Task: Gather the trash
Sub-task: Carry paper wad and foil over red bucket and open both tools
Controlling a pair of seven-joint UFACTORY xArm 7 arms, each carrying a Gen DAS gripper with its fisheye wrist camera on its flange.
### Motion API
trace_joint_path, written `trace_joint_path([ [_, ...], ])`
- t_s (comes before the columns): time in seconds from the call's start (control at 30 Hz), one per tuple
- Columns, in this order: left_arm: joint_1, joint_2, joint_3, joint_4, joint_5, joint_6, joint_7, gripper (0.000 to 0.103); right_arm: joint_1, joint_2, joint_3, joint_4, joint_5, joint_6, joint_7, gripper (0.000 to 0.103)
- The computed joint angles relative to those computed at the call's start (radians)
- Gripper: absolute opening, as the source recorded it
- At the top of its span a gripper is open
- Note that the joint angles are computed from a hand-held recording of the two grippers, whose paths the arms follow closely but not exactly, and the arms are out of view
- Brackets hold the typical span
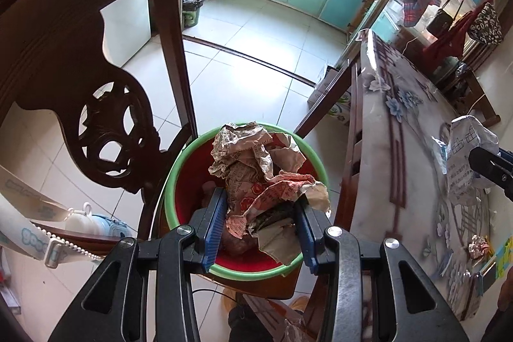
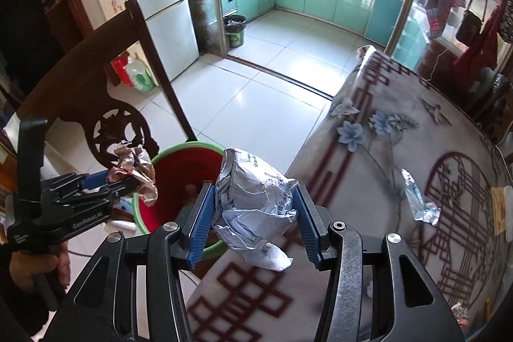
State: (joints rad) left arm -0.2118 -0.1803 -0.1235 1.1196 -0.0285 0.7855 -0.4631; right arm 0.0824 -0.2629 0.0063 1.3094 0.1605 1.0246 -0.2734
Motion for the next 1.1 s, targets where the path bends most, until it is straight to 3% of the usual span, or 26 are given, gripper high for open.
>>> trace_joint_path([
  [0.67, 0.012, 0.058, 0.011, 0.009, 0.009, 0.038, 0.03, 0.039, 0.052, 0.058, 0.025, 0.018, 0.068, 0.065, -0.04, 0.048],
  [0.93, 0.013, 0.113, 0.016, 0.059, 0.016, 0.063, 0.046, 0.039, 0.068, 0.072, 0.043, 0.029, 0.071, 0.022, -0.083, 0.052],
  [0.97, 0.013, 0.117, 0.016, 0.066, 0.021, 0.065, 0.043, 0.043, 0.07, 0.072, 0.042, 0.03, 0.073, 0.016, -0.087, 0.052],
  [1.03, 0.015, 0.122, 0.021, 0.071, 0.005, 0.056, 0.052, 0.053, 0.073, 0.072, 0.041, 0.033, 0.082, 0.008, -0.091, 0.059],
  [1.07, 0.016, 0.126, 0.023, 0.076, -0.003, 0.056, 0.06, 0.062, 0.074, 0.073, 0.039, 0.037, 0.09, 0.01, -0.095, 0.072],
  [1.1, 0.017, 0.128, 0.024, 0.079, -0.006, 0.058, 0.066, 0.064, 0.073, 0.07, 0.04, 0.037, 0.088, 0.007, -0.089, 0.082],
])
